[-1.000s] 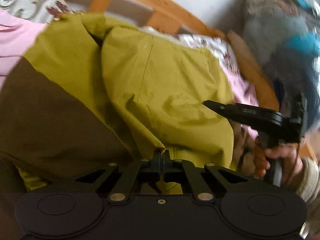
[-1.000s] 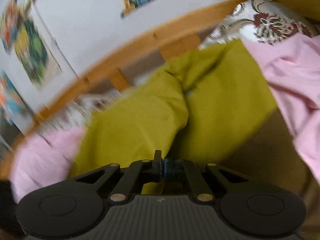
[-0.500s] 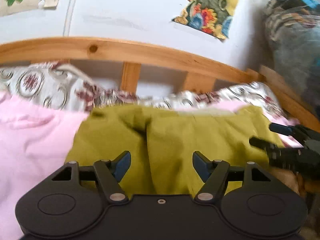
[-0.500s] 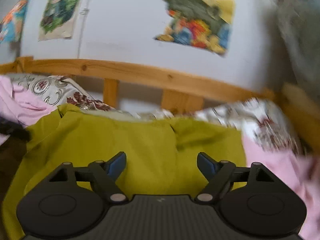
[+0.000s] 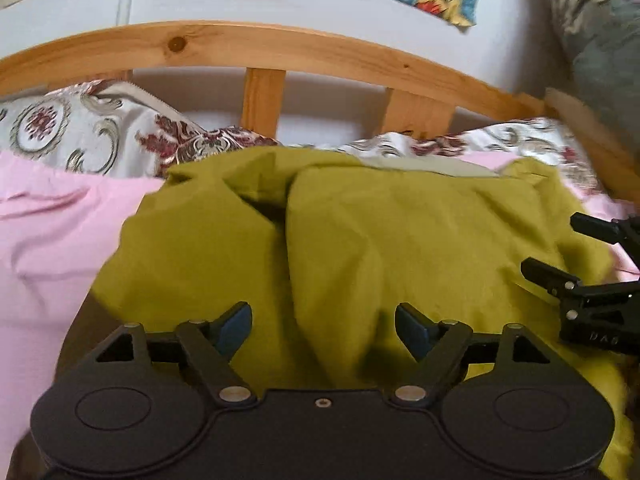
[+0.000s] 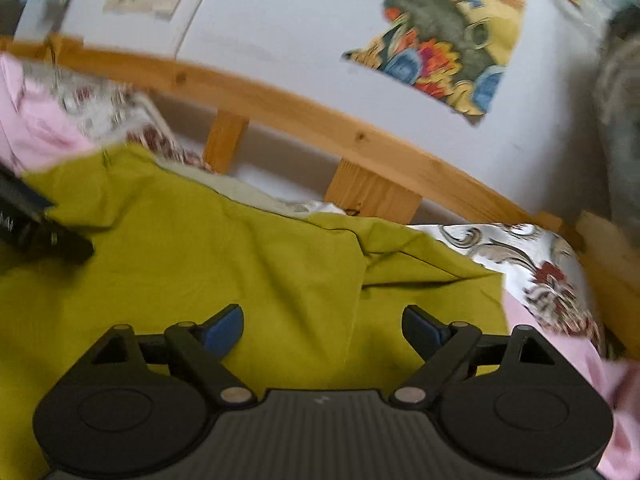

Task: Fold large clothes
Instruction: 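Open both tools and lift them off the folded jacket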

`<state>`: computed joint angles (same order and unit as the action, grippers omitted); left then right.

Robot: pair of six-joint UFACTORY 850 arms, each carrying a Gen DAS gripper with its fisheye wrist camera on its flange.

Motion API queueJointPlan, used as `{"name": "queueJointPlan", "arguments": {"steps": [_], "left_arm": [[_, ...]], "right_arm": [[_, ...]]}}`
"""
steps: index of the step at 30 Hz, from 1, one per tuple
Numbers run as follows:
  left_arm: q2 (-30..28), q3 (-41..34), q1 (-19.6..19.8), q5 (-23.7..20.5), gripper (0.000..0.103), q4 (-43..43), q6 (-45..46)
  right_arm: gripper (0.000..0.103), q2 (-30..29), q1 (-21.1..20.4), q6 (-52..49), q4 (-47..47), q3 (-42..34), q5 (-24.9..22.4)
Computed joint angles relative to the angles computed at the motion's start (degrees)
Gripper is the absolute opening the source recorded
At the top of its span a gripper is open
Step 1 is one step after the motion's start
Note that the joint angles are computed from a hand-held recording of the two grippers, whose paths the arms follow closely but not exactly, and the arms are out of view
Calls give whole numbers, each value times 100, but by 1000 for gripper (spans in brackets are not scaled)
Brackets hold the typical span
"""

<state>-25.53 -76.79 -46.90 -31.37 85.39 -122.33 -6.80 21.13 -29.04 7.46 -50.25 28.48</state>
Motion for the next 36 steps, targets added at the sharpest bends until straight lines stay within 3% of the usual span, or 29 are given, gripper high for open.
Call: {"name": "queueJointPlan", "arguments": {"steps": [3,5,7,9,12,17,19,26,30,36], "left_arm": [[418,565,-276,18,93,609,-605],[519,725,-500,-74,93,632,-356],[404,631,-672,-285,93,249,358],[195,425,-727,-460,93,-388,1064],[124,392,-649,-323,93,-579,970],[190,356,-626,-300,94,-922,1199],[289,417,-620,-241,99,-1069,1159],[686,544,-838,-416,102,-1833,1020],[869,521,-1135,-884,102,-2019,1154],[1153,484,-1754,-1884,102,-2083,1426]], "right_arm": [[95,691,-131,1406,-1187,585,-49],[96,1015,-147,1817,-1672,897,-41],[97,1194,-69,1539,-1654,1188,12],[97,1154,99,524,-956,1329,73],[97,839,243,-457,-121,1322,114],[99,807,245,-109,11,1268,10],[102,979,220,11,-63,1361,57],[103,1894,33,608,-628,1787,-183],[103,2629,-48,1131,-893,2104,-549],[103,4135,-177,2417,-1866,2658,-1505]]}}
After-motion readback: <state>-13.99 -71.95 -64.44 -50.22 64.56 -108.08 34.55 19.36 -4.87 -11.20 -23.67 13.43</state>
